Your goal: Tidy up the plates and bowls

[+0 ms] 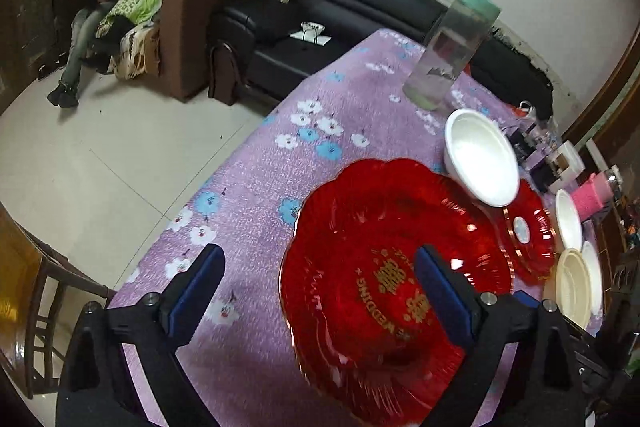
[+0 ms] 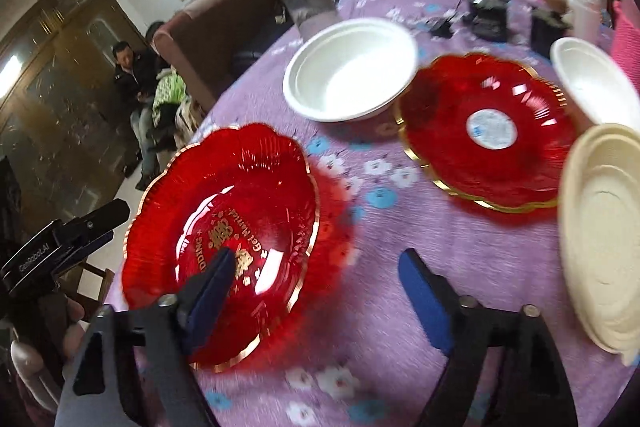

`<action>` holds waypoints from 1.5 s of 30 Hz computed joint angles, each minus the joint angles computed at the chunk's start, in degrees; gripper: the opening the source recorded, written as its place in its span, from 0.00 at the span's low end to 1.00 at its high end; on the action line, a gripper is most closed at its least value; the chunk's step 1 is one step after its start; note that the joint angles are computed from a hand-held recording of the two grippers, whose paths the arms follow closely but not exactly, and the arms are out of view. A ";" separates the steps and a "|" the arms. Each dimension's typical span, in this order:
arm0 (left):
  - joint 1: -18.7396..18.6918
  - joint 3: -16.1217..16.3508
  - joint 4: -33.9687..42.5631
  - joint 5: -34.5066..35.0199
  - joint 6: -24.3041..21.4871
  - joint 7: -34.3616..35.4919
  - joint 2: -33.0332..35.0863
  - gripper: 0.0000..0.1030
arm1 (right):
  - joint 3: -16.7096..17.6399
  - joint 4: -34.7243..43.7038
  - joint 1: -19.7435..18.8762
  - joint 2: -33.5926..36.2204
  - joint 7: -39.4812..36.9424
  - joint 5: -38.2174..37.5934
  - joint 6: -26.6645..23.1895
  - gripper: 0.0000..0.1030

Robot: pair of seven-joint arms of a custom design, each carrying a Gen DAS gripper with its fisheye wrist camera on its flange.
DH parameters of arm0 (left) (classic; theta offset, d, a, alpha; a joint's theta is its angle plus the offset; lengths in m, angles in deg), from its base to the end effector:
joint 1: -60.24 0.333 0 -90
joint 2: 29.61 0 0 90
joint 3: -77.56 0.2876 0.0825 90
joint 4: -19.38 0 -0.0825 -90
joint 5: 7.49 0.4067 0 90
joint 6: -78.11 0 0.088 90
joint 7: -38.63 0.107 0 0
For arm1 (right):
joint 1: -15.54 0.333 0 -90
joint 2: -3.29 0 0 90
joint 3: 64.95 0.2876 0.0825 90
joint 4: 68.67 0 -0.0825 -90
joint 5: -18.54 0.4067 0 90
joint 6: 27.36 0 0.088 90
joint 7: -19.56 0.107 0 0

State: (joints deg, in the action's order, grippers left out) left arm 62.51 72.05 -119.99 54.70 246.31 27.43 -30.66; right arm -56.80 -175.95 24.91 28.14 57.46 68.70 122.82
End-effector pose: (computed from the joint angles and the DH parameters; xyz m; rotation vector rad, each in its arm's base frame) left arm 0.5093 -0.0857 0.3013 -2.3916 1.1241 -0.6916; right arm 0.6399 0.1783 0.2686 -2.1263 1.2881 0.0410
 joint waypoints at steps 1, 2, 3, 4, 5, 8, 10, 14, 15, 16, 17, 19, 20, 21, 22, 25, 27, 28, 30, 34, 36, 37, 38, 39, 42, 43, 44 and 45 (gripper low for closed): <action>-0.05 0.01 0.73 -2.00 0.22 2.42 1.25 0.89 | -0.37 0.84 0.54 0.89 1.20 -1.11 -0.37 0.71; -0.15 0.03 1.41 -4.24 0.60 5.26 2.48 0.86 | -0.60 1.36 0.95 1.46 2.14 -1.98 -0.45 0.69; -0.23 0.14 1.72 -5.87 0.80 7.30 3.17 0.79 | -0.87 1.89 1.39 2.09 3.25 -3.03 -0.51 0.64; -0.32 0.09 2.21 -8.71 0.81 10.40 4.18 0.72 | -0.92 2.25 1.48 2.43 3.87 -3.66 -0.76 0.59; -0.27 0.07 2.45 -11.73 1.17 13.48 5.05 0.68 | -0.94 2.70 1.59 2.92 4.38 -4.28 -0.97 0.57; -0.19 -0.03 3.03 -18.66 3.16 19.96 7.33 0.49 | -0.57 2.87 1.64 3.31 4.46 -4.90 0.40 0.54; -1.52 0.85 3.73 -17.78 1.42 19.04 7.67 0.41 | -0.52 3.12 1.95 3.42 4.96 -5.63 0.90 0.52; -2.20 1.50 4.09 -17.63 0.94 18.23 8.08 0.20 | -0.42 3.43 2.39 3.64 6.04 -6.79 1.11 0.33; -2.38 1.73 3.99 -17.26 0.82 17.72 7.91 0.20 | -0.55 3.27 2.60 3.57 6.43 -7.11 1.74 0.28; -2.82 2.04 3.99 -16.03 0.06 16.34 7.60 0.20 | -0.56 2.74 2.65 3.20 6.67 -7.27 2.06 0.21; -3.05 2.18 3.88 -15.10 -0.46 15.28 7.24 0.20 | -0.67 2.87 2.53 3.21 7.18 -7.43 1.68 0.18; -3.09 2.14 3.35 -13.98 -0.69 14.09 6.33 0.18 | 0.01 2.85 1.35 3.13 6.57 -6.04 0.40 0.14; -3.22 2.14 2.99 -12.62 -0.95 12.83 5.50 0.18 | 0.28 2.42 0.93 2.64 5.94 -5.26 0.41 0.14; -3.29 2.04 2.64 -11.23 -1.45 11.54 4.66 0.17 | 0.70 1.52 0.58 1.76 4.55 -4.28 1.14 0.13; -3.54 1.81 2.26 -8.91 -2.84 9.34 3.25 0.17 | 1.17 0.57 0.19 0.81 2.78 -3.09 1.94 0.13; -3.12 0.59 1.04 -5.76 -4.73 6.16 0.00 0.17 | 2.10 -2.41 -0.24 -2.62 -1.56 0.69 3.83 0.13; -2.66 -0.41 -0.12 -3.31 -5.79 3.92 -2.76 0.17 | 2.84 -4.24 -0.73 -5.26 -5.71 4.62 4.72 0.13; -2.39 -0.96 -0.74 -2.18 -6.38 2.82 -4.44 0.17 | 2.82 -4.95 -0.69 -6.22 -7.14 6.16 4.75 0.13; -1.87 -1.93 -1.47 -1.06 -7.21 1.63 -6.39 0.17 | 2.80 -6.58 -0.59 -8.43 -10.66 9.75 4.85 0.13; -1.31 -3.87 -2.80 1.06 -9.31 -0.86 -9.34 0.17 | 1.69 -9.17 0.77 -11.40 -15.21 14.42 4.96 0.13; -1.31 -4.29 -3.07 1.10 -9.88 -1.05 -9.57 0.17 | 0.91 -9.26 1.56 -11.33 -15.57 14.81 4.82 0.14; -1.36 -4.37 -3.22 0.91 -9.83 -0.98 -9.30 0.17 | 0.64 -9.56 1.90 -11.38 -15.67 14.80 5.03 0.14; -1.42 -4.40 -2.84 0.59 -9.77 -0.88 -8.60 0.17 | 0.33 -9.51 2.19 -11.10 -15.43 14.50 5.19 0.14; -1.42 -4.26 -2.96 0.39 -9.21 -1.03 -8.06 0.17 | 0.10 -9.44 2.23 -10.75 -15.52 14.45 5.11 0.14; -1.51 -4.05 -2.96 0.09 -8.14 -1.91 -6.21 0.17 | -0.33 -9.94 2.60 -9.89 -14.68 13.26 5.70 0.14; -1.59 -4.03 -3.07 0.33 -8.06 -2.52 -5.55 0.17 | -0.33 -10.27 2.70 -9.64 -14.69 13.01 6.26 0.14; -1.69 -3.94 -2.95 0.54 -7.92 -3.02 -4.83 0.17 | -0.31 -10.30 2.68 -9.27 -14.80 12.84 6.60 0.14; -1.76 -3.77 -2.90 0.85 -7.43 -3.62 -4.13 0.17 | -0.27 -10.50 2.82 -8.91 -14.70 12.48 7.37 0.14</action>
State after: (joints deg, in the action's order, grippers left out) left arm 60.75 68.28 -122.89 55.55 238.88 23.81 -34.79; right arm -57.07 -186.45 27.73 19.23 42.76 81.18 130.18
